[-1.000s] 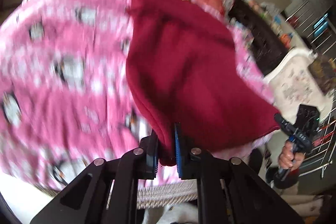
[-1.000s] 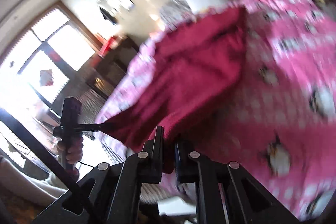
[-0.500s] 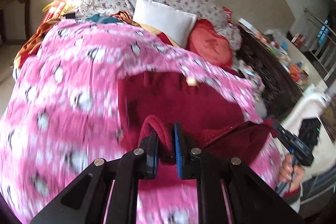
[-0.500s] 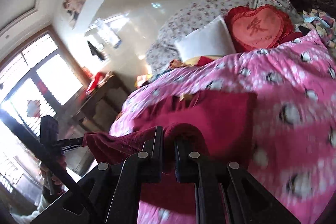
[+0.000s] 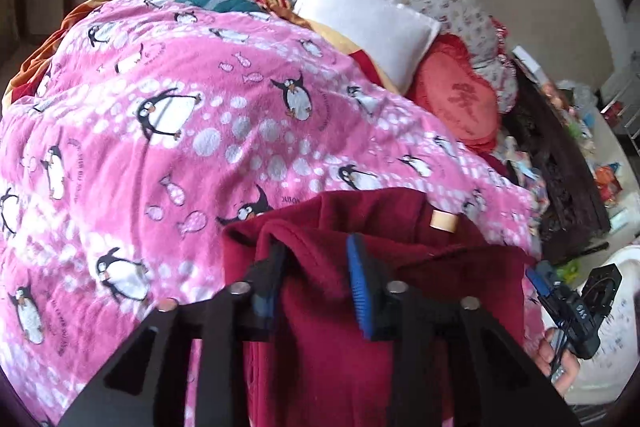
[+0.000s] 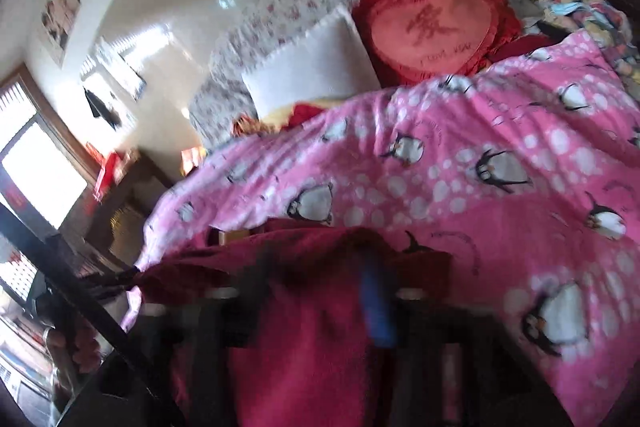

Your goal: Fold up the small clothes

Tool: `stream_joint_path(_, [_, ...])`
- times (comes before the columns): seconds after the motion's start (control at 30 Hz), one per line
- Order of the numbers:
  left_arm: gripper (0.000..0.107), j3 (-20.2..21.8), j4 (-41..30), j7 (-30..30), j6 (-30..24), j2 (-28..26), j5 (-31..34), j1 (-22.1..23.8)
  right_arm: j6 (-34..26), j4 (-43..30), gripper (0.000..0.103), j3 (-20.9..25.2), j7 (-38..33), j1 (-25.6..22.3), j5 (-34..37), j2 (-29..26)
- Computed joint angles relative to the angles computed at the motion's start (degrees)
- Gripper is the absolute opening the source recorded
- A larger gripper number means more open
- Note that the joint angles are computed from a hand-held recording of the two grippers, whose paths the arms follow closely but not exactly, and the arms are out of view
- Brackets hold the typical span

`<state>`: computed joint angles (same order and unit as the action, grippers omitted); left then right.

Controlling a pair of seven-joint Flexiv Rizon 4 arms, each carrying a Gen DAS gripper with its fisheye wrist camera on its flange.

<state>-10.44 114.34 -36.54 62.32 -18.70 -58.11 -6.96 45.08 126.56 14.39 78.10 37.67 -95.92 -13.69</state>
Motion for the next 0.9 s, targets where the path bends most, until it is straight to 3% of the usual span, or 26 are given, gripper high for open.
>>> stream_joint_path(0.03, [0.063,0.01,0.88,0.48,2.9,0.7,-0.96,-0.56,-6.29,0.46,0.092,1.58,-2.11,2.11,5.52,0.83])
stream_joint_path(0.07, [0.076,-0.97,2.18,3.39,8.52,1.66,-5.66,-1.35,-12.39,0.82,0.091,2.35,-4.12,4.67,9.72,2.0])
stream_joint_path(0.1, [0.077,-2.98,2.88,7.88,12.18,2.73,-11.73,-0.91,-14.77,0.86,0.084,2.83,-5.84,5.63,11.39,2.83])
stream_joint_path(0.13, [0.077,-3.12,2.84,10.02,12.14,2.92,-14.06,-1.06,-13.41,1.07,0.075,3.1,-6.59,5.01,11.02,3.72])
stream_joint_path(0.2, [0.077,-0.49,2.76,7.99,7.53,3.4,-11.19,-1.57,-10.28,-0.34,0.068,2.73,-9.46,4.73,9.38,3.38])
stream_joint_path(0.33, [0.077,1.45,6.27,9.23,4.76,5.23,-10.21,-2.11,-8.08,-9.04,0.061,1.31,-26.95,6.94,12.62,-4.2])
stream_joint_path(0.4, [0.077,2.23,9.23,11.21,3.74,6.49,-10.6,-2.41,-9.05,-14.36,0.061,0.34,-37.94,8.04,22.21,-9.4])
stream_joint_path(0.47, [0.077,3.75,12.27,12.35,1.03,8.21,-8.87,-2.1,-11.73,-17.21,0.061,-0.21,-43.23,8.9,31.66,-12.61])
stream_joint_path(0.6, [0.079,5.64,17.63,18.22,-1.55,11.0,-9.64,-1.89,-8.4,-12.37,0.062,-2.94,-34.48,10.94,27.01,-9.54])
stream_joint_path(0.7, [0.08,6.58,21.71,22.97,-0.95,12.19,-10.5,-2.6,-12.7,-8.65,0.078,-0.69,-28.58,13.66,26.33,-5.4])
stream_joint_path(0.9, [0.08,7.47,26.8,33.63,-3.84,15.31,-15.28,-3.78,-16.26,-5.52,0.08,4.08,-22.45,17.63,27.86,-3.13])
